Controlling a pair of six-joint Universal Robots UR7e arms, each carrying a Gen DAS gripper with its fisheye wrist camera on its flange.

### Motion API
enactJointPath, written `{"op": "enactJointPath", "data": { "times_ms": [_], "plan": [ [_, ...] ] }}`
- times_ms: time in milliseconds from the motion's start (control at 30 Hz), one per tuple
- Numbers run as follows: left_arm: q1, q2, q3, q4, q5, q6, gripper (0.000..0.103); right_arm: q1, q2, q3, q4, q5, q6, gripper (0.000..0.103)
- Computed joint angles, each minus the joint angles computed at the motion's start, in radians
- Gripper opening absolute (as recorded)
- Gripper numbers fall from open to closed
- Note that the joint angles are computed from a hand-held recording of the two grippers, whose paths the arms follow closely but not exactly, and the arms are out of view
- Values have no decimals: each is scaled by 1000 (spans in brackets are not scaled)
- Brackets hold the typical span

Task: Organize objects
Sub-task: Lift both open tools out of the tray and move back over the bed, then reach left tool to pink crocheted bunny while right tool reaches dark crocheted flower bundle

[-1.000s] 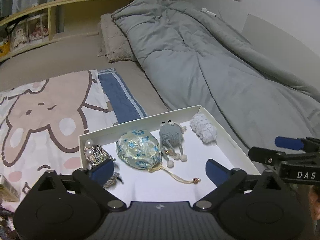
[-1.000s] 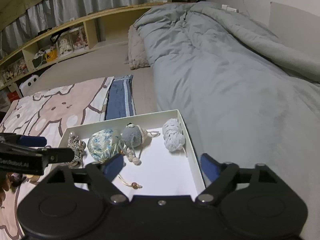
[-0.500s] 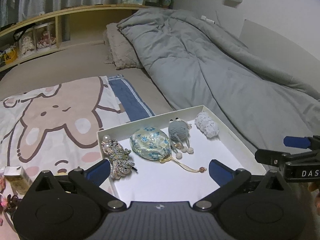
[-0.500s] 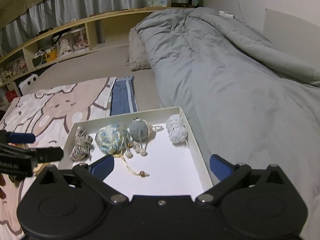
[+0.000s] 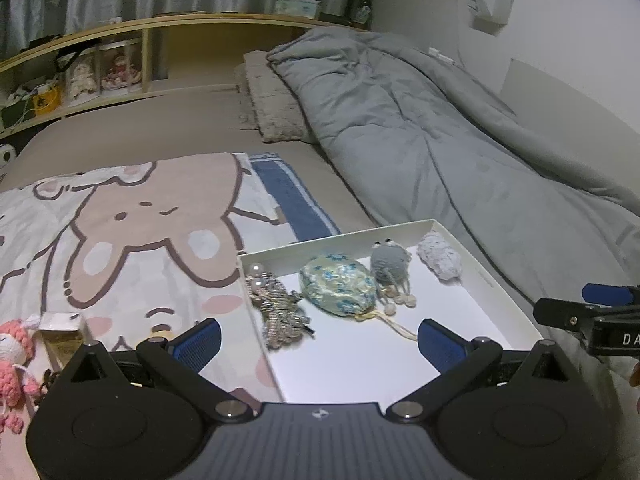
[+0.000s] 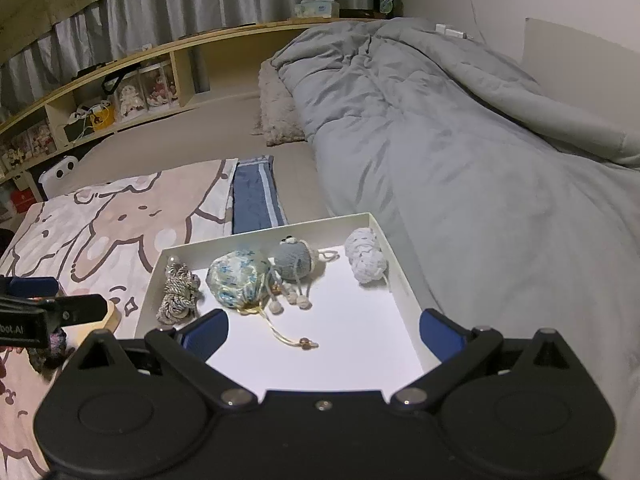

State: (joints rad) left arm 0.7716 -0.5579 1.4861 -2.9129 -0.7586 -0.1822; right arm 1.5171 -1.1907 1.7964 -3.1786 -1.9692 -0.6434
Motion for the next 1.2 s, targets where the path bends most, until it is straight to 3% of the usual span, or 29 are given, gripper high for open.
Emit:
{"op": "enactJointPath", "data": {
  "times_ms": [1200],
  "plan": [
    [80, -312, 324, -159, 304, 5, 103, 157, 289, -89, -1, 76, 88, 103]
  ]
}}
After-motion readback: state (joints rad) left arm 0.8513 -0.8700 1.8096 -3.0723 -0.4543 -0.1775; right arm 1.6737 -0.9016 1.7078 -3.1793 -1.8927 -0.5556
